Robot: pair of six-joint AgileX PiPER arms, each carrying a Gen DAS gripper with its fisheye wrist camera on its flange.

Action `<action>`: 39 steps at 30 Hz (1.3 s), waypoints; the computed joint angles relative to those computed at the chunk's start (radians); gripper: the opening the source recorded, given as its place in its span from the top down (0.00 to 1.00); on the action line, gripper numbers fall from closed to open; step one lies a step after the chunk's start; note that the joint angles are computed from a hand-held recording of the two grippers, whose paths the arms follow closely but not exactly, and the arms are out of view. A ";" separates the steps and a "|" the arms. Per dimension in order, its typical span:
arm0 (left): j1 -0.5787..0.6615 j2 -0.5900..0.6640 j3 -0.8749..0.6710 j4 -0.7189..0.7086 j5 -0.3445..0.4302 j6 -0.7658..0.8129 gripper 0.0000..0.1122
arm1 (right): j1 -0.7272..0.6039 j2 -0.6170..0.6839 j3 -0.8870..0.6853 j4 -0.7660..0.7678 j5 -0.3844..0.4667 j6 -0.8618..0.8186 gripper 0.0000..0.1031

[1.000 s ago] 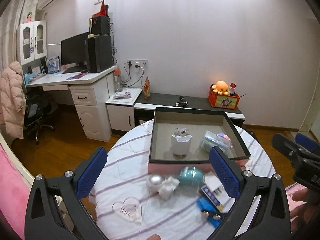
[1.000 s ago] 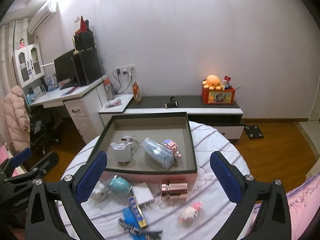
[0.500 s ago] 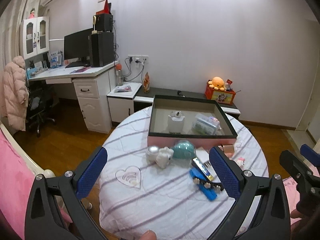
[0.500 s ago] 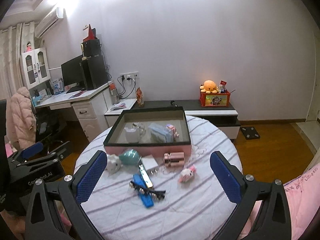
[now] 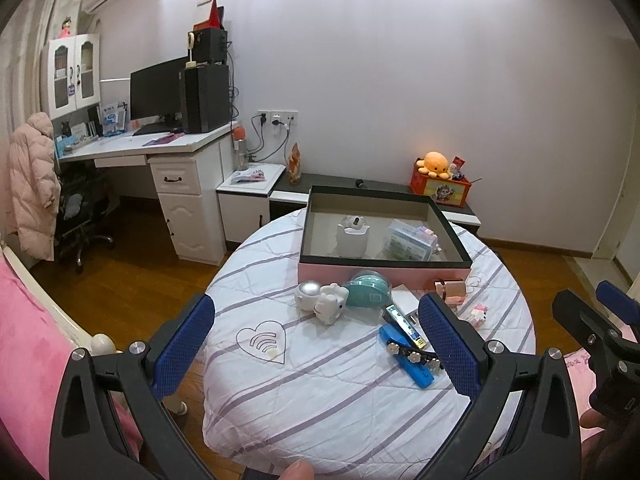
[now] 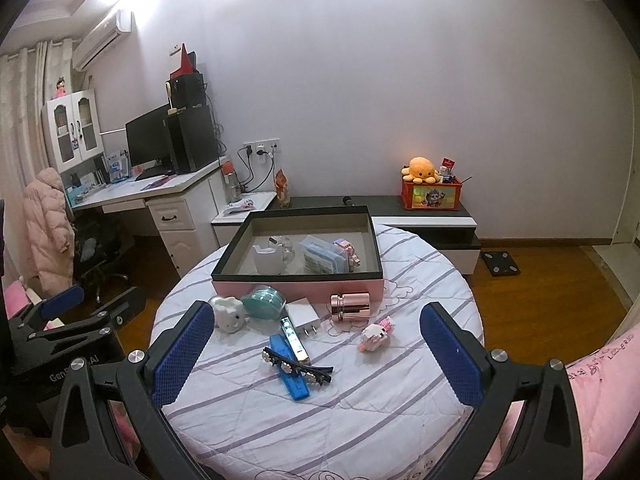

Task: Organize rigid objects
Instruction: 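Withdraw both tools from the box back over the table, then grasp the astronaut figure with the left tool while the right tool grasps the white-pink block figure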

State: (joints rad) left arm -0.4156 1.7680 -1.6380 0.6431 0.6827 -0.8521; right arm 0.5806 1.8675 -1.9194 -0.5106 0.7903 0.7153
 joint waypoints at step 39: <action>0.121 0.342 -0.212 -0.288 0.002 0.243 0.08 | -0.152 0.220 -0.103 0.189 0.064 -0.116 0.00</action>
State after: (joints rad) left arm -0.2947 2.1103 -1.8499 0.3553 0.6849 -0.6090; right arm 0.4286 2.0872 -2.0229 -0.3211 0.8543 0.5996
